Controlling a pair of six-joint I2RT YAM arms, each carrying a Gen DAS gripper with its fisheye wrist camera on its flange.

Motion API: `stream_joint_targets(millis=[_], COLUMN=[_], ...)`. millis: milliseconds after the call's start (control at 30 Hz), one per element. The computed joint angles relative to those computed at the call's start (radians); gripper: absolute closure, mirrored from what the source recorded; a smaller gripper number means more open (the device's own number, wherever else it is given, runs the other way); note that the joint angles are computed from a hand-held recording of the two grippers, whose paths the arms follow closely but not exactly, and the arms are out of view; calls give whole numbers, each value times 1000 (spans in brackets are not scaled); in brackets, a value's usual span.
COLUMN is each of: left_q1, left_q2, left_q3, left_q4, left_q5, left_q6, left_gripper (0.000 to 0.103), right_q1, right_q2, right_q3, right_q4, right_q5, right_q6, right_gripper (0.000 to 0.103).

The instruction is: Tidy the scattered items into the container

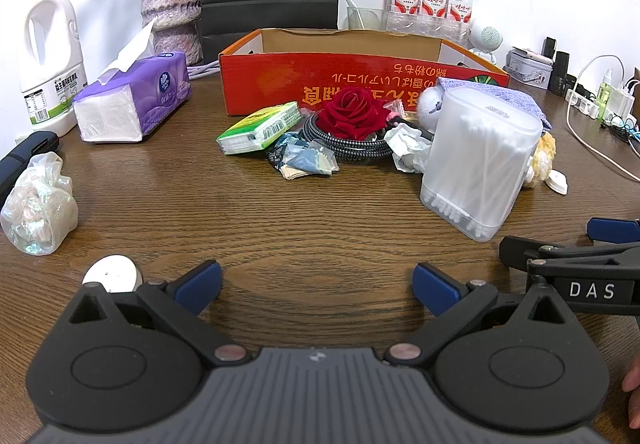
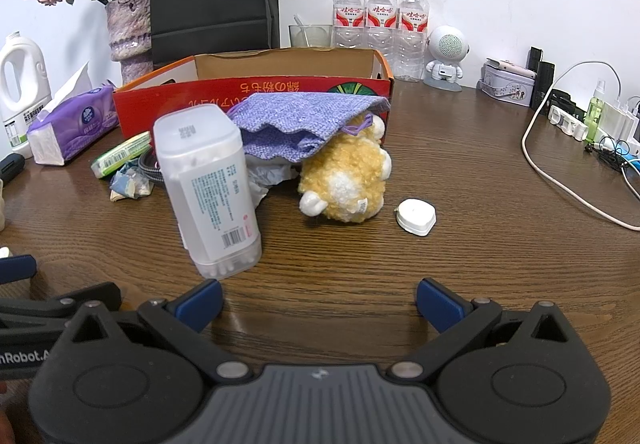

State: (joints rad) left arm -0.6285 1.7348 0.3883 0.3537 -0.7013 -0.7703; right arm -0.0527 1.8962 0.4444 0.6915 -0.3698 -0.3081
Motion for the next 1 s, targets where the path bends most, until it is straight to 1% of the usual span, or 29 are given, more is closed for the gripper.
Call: stream_joint_targets(millis=[767, 800, 867, 900, 967, 1000], left_q1=[0, -1, -29, -54, -115, -152], left_q2=[-4, -5, -18, -45, -135, -190], left_q3=[-2, -2, -7, -38, -145, -199], left_q4=[-1, -2, -34, -19, 67, 89], left_q5=[2, 0, -30, -46, -62, -79], left_q6=[3, 1, -35, -43, -15, -1], left_gripper=[0, 0, 0, 0, 0, 0], right_q1=[3, 4, 8, 13, 18, 12], right_q2=[-3, -4, -11, -18, -32, -31], right_q3=[-4, -4, -8, -11, -13, -12], right_q4=[2, 2, 0, -4, -15, -18], right_q5=[4, 4, 7, 10, 8, 0], right_q6=[3, 4, 7, 10, 9, 4], right_gripper=[0, 0, 0, 0, 0, 0])
